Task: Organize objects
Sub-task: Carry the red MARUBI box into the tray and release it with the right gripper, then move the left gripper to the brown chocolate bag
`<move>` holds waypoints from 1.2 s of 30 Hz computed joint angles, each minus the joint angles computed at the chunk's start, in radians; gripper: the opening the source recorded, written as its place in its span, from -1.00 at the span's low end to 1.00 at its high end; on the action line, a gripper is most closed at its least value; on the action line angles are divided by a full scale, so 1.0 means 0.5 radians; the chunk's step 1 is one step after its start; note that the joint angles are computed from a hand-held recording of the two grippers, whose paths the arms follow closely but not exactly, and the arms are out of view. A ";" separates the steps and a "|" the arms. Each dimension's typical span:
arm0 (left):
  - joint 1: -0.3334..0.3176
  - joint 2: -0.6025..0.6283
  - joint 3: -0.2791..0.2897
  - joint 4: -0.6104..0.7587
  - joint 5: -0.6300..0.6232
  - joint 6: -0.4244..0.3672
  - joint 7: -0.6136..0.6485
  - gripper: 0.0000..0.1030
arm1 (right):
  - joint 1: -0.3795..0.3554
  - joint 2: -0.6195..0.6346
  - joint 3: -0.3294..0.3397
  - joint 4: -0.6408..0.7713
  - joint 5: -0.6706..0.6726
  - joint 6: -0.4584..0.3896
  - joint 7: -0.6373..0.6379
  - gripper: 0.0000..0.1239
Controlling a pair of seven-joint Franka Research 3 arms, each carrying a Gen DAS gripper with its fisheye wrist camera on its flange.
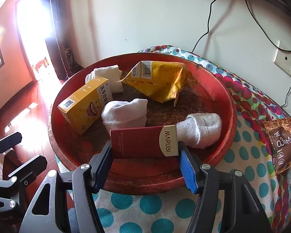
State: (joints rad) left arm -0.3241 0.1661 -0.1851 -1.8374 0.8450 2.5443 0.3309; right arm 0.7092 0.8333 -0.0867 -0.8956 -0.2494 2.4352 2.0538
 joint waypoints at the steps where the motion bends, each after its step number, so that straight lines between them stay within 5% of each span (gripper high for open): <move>1: -0.001 0.001 0.001 0.002 0.001 -0.005 -0.001 0.72 | -0.003 0.030 0.011 0.049 0.010 -0.022 -0.019 -0.01; 8: 0.000 -0.010 0.008 -0.008 0.024 -0.004 -0.040 0.72 | -0.001 0.207 0.031 0.358 0.101 -0.143 -0.086 0.08; 13: 0.003 -0.030 0.006 -0.025 0.086 0.028 -0.101 0.72 | 0.087 -0.156 -0.119 -0.235 -0.109 0.187 0.156 0.55; 17: -0.003 -0.011 -0.007 -0.007 0.093 0.045 -0.067 0.72 | 0.110 -0.419 -0.222 -0.628 -0.335 0.279 0.401 0.60; 27: -0.128 0.074 -0.034 0.099 0.298 0.074 -0.015 0.72 | -0.097 -1.041 -0.284 -1.590 -0.710 0.479 1.055 0.61; 36: -0.292 0.396 -0.072 0.486 0.019 0.070 0.490 0.72 | -0.359 -1.370 -0.219 -2.075 -0.908 0.611 1.396 0.61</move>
State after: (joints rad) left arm -0.4698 0.3643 -0.2212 -1.5945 0.8548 2.5791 0.5759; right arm 0.5296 0.1484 -0.1961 -1.9330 -0.7036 2.7407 2.7519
